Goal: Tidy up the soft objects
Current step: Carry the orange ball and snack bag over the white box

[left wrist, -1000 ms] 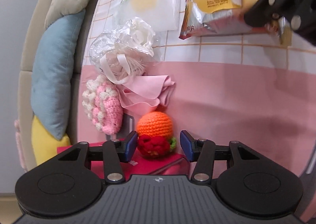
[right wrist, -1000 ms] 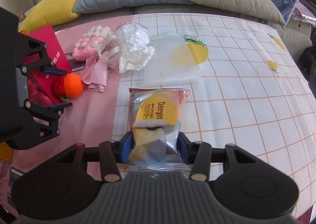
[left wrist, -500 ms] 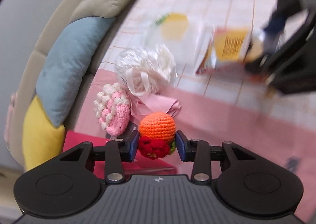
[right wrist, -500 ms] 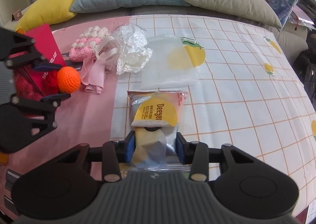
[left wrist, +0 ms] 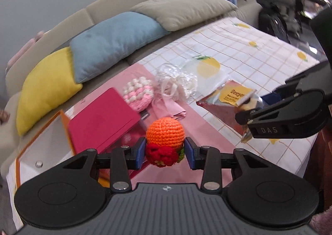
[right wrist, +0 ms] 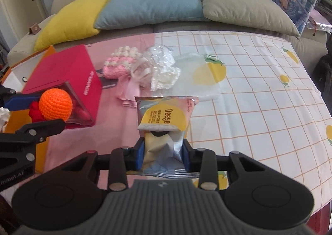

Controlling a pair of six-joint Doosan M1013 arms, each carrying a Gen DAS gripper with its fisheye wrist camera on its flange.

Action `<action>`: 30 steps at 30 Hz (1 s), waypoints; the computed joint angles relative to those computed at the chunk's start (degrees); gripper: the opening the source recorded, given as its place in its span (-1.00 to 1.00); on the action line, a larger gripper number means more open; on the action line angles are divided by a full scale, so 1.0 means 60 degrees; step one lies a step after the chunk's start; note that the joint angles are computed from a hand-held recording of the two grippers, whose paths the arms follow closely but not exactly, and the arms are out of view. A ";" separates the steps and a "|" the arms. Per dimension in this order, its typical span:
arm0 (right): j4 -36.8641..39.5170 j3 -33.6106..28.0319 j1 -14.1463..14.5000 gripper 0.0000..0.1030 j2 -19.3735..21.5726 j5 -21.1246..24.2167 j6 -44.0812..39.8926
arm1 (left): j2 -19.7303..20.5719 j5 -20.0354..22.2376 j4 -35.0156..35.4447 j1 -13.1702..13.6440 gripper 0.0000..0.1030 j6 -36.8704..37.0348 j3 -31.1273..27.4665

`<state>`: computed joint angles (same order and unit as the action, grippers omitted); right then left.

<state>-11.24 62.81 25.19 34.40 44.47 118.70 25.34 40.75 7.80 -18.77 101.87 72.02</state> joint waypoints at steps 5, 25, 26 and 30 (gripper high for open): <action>0.0664 -0.0054 0.0142 -0.32 -0.0097 -0.0076 -0.0512 | -0.0291 0.0079 -0.0272 0.0310 -0.13 -0.0939 0.0211; 0.2445 -0.2063 0.0921 -0.32 0.0524 -0.0411 -0.4108 | -0.0753 0.0093 -0.2210 0.1878 -0.13 -0.2332 0.0462; 0.2479 -0.2366 0.0955 -0.32 0.0688 -0.0321 -0.4303 | -0.0714 0.0084 -0.2047 0.1939 -0.13 -0.2437 0.0387; 0.2554 -0.4041 0.1081 -0.32 0.1600 0.0433 -0.4992 | -0.0402 0.0265 -0.1454 0.2171 -0.13 -0.2958 -0.0075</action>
